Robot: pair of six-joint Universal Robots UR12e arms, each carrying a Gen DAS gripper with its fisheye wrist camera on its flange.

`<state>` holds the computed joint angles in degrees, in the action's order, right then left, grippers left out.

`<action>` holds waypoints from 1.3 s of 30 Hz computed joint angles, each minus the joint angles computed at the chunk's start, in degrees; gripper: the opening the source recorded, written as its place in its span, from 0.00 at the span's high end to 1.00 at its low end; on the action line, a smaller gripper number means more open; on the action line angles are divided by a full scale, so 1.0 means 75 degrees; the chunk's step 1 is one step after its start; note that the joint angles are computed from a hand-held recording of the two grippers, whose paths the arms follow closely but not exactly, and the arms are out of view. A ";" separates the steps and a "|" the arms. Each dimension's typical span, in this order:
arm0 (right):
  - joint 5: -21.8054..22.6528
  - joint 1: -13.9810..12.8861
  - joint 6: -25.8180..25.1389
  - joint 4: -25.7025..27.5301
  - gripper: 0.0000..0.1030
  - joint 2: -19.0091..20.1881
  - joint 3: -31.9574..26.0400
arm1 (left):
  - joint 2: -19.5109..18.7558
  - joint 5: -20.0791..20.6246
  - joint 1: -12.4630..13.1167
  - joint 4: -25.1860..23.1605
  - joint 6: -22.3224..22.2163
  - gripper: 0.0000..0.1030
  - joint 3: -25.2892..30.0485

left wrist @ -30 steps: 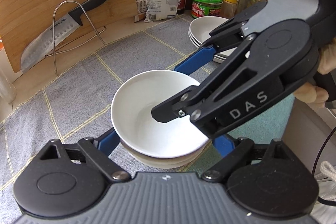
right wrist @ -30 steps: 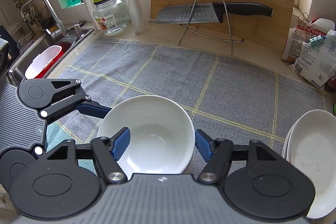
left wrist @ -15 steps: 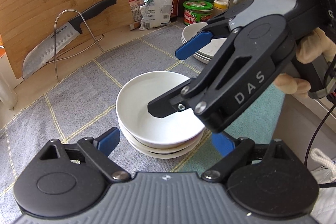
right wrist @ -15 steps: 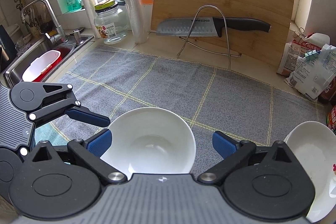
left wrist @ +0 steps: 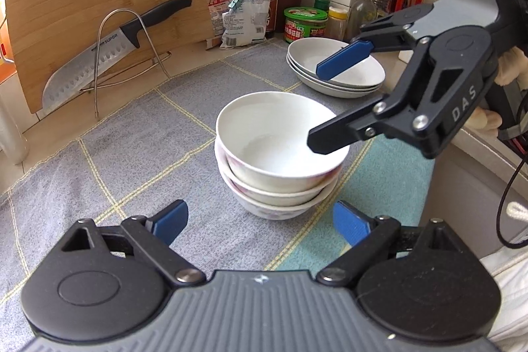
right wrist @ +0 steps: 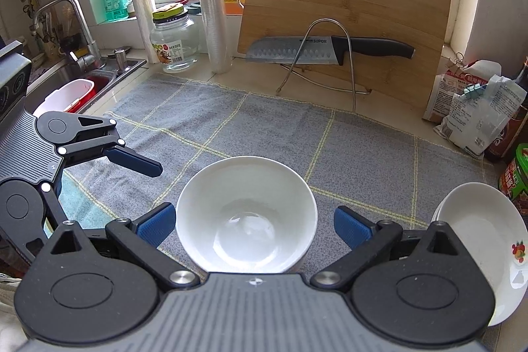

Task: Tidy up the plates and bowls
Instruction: 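Lower the bowl into the white bowl and open the right gripper, then move the right gripper to the stacked bowls and grip their rim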

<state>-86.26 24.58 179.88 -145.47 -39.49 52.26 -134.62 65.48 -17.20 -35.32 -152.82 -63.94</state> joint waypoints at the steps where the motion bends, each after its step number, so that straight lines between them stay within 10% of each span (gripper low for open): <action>1: -0.0085 0.0018 0.0054 -0.0044 0.00 -0.0034 0.0068 | -0.0009 0.0005 0.0012 -0.0030 0.0062 0.08 0.0006; 20: -0.0776 0.0155 0.1101 -0.0276 0.00 -0.0396 0.1297 | -0.0302 0.0141 0.0045 -0.0330 0.0350 0.08 0.0183; 39: -0.0194 -0.0073 -0.0999 0.0092 0.00 0.0017 0.0939 | -0.0644 0.0736 -0.0247 -0.0263 -0.0152 0.08 0.0588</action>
<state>-87.72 24.04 172.39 -144.78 -39.36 59.30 -139.45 71.01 -19.05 -37.29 -153.95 -59.52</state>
